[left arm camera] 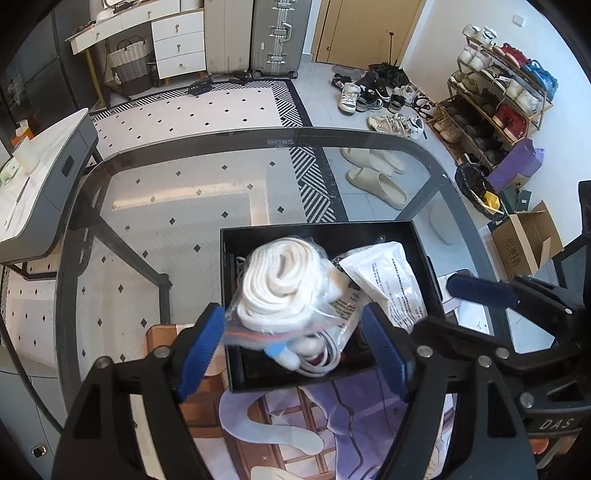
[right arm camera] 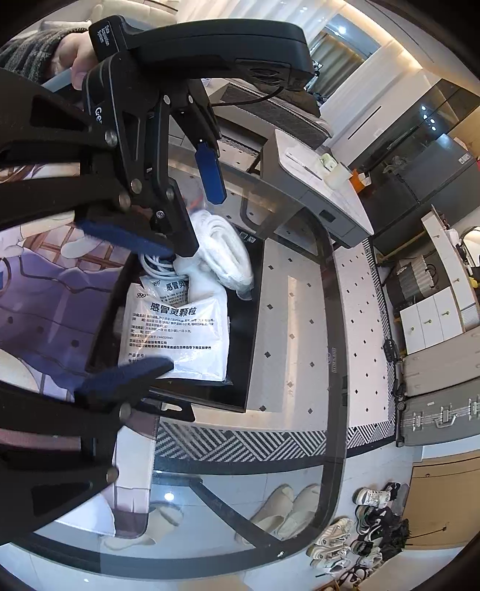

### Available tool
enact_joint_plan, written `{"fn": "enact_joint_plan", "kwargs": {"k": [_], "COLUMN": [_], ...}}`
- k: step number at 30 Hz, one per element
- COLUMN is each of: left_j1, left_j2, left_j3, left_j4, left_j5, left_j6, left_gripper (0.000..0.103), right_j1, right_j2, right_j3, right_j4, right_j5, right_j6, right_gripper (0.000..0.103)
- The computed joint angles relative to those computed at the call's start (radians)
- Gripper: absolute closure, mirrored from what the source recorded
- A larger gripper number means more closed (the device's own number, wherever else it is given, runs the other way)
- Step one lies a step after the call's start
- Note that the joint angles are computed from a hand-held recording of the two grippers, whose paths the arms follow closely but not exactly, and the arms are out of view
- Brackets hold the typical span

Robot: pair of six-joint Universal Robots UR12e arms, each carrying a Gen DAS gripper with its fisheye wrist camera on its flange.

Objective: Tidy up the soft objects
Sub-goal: 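Open left gripper dropping strap into box while right gripper releases packet inside, then withdraw both open tools back from the filled black box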

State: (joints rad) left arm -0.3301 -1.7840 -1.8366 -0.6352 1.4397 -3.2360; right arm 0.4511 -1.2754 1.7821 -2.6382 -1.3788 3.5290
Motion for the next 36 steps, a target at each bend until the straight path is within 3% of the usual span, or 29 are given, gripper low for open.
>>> {"fn": "enact_joint_plan", "kwargs": {"k": [3,6,9,11,16,24,36], "left_j1": [0.0,0.001,-0.001,-0.002,-0.003,-0.015,0.005], "left_j2": [0.011,0.023,0.035,0.044,0.064,0.096,0.134], "left_j3": [-0.003,-0.012,-0.019,-0.02,-0.037,-0.078,-0.16], "left_j4": [-0.004,0.007,0.009,-0.007,-0.002,0.051,0.183], "left_j5": [-0.001,0.0,0.0,0.006,0.021,0.077,0.083], "left_j6": [0.003,-0.004,-0.005,-0.006,-0.002,0.009,-0.027], "left_gripper": [0.023,0.012,0.011,0.004,0.0,0.0,0.0], "right_j1": [0.001,0.003,0.003,0.008,0.016,0.034,0.065], "right_j2": [-0.014,-0.029,-0.042,-0.05,-0.062,-0.077,-0.093], "right_j3": [0.009,0.02,0.033,0.037,0.048,0.068,0.117], "right_j4": [-0.01,-0.018,-0.031,-0.036,-0.039,-0.071,-0.186], "right_j5": [-0.006,-0.022,-0.027,-0.036,-0.061,-0.095,-0.19], "right_j6": [0.01,0.016,0.019,0.025,0.035,0.055,0.078], "right_gripper": [0.03,0.023,0.016,0.013,0.002,0.001,0.001]}}
